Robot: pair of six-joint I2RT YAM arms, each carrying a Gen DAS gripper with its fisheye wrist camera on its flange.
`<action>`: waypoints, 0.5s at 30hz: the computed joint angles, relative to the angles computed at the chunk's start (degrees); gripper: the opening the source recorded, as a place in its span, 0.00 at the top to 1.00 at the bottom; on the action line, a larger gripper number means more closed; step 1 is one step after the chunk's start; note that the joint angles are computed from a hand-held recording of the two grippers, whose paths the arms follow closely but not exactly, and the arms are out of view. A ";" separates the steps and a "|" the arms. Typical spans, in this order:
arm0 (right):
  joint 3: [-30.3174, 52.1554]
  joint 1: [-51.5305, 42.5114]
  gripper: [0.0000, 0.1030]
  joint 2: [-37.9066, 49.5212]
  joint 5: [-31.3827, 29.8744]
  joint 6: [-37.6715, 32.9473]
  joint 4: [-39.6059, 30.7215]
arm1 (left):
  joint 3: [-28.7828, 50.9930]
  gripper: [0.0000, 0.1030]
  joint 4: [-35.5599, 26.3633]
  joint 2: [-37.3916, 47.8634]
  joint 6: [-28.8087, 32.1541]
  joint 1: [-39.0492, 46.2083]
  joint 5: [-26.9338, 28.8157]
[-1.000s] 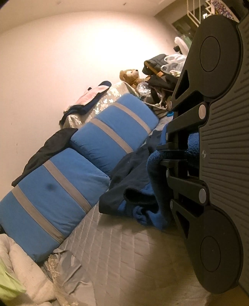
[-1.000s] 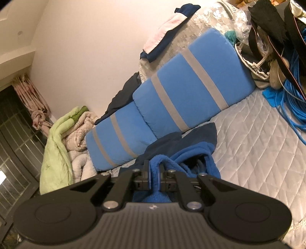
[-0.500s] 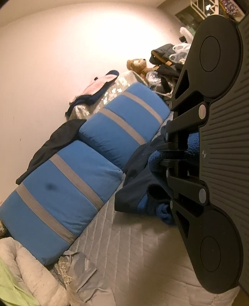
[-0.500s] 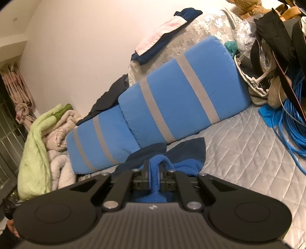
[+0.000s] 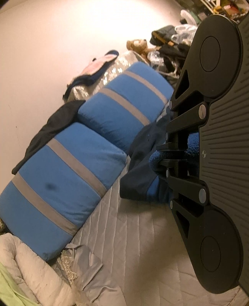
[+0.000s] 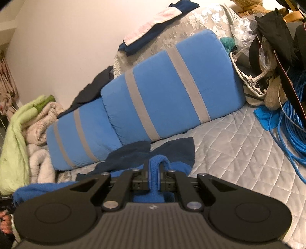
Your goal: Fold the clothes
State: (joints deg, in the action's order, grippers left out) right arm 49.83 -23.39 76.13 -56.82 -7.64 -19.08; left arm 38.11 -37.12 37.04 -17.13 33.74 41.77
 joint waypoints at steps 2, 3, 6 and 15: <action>-1.06 1.85 0.94 0.06 2.55 1.43 2.83 | -0.98 0.93 2.29 0.70 -1.06 -1.87 -2.49; -1.55 2.77 0.94 0.20 3.87 2.12 4.15 | -1.44 0.93 3.42 1.09 -1.56 -2.79 -3.72; -3.11 5.08 0.94 0.61 7.20 4.19 7.78 | -2.96 0.93 6.68 2.38 -2.53 -5.12 -6.91; -6.97 12.19 0.94 1.68 17.97 6.73 16.82 | -5.22 0.93 14.57 7.53 -4.38 -11.71 -15.95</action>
